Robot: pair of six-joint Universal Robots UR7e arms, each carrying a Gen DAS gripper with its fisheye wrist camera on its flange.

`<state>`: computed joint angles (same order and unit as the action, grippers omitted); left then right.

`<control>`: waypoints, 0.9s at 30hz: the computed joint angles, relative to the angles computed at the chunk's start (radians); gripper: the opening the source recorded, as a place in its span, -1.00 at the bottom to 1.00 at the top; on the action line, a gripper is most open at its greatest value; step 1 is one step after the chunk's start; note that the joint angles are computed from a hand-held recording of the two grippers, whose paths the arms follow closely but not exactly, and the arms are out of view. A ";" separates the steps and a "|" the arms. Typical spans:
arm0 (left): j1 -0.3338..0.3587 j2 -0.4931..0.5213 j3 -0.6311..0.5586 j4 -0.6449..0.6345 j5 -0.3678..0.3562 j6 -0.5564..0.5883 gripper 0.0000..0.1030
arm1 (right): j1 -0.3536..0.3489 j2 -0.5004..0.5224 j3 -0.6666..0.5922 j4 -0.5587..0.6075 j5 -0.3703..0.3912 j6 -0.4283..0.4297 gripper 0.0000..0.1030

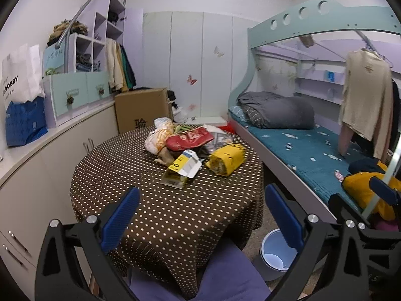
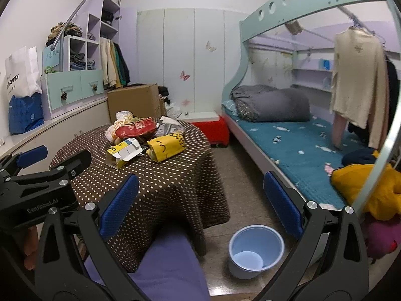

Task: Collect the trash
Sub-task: 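Grasp the yellow bag with the right tool while the left tool grasps the yellow-and-white box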

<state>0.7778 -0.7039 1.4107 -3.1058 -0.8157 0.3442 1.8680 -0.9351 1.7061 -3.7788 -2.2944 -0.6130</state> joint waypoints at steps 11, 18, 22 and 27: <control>0.068 0.116 -0.302 0.293 0.036 -0.109 0.83 | -0.033 0.078 -0.237 0.350 0.009 0.105 0.89; 0.122 0.203 -0.530 0.519 0.024 -0.188 0.83 | -0.051 0.169 -0.446 0.596 -0.012 0.186 0.89; 0.152 0.257 -0.671 0.639 0.005 -0.225 0.83 | -0.059 0.240 -0.588 0.721 -0.019 0.223 0.89; 0.182 0.342 -0.864 0.766 -0.018 -0.238 0.83 | -0.070 0.339 -0.781 0.889 -0.026 0.270 0.89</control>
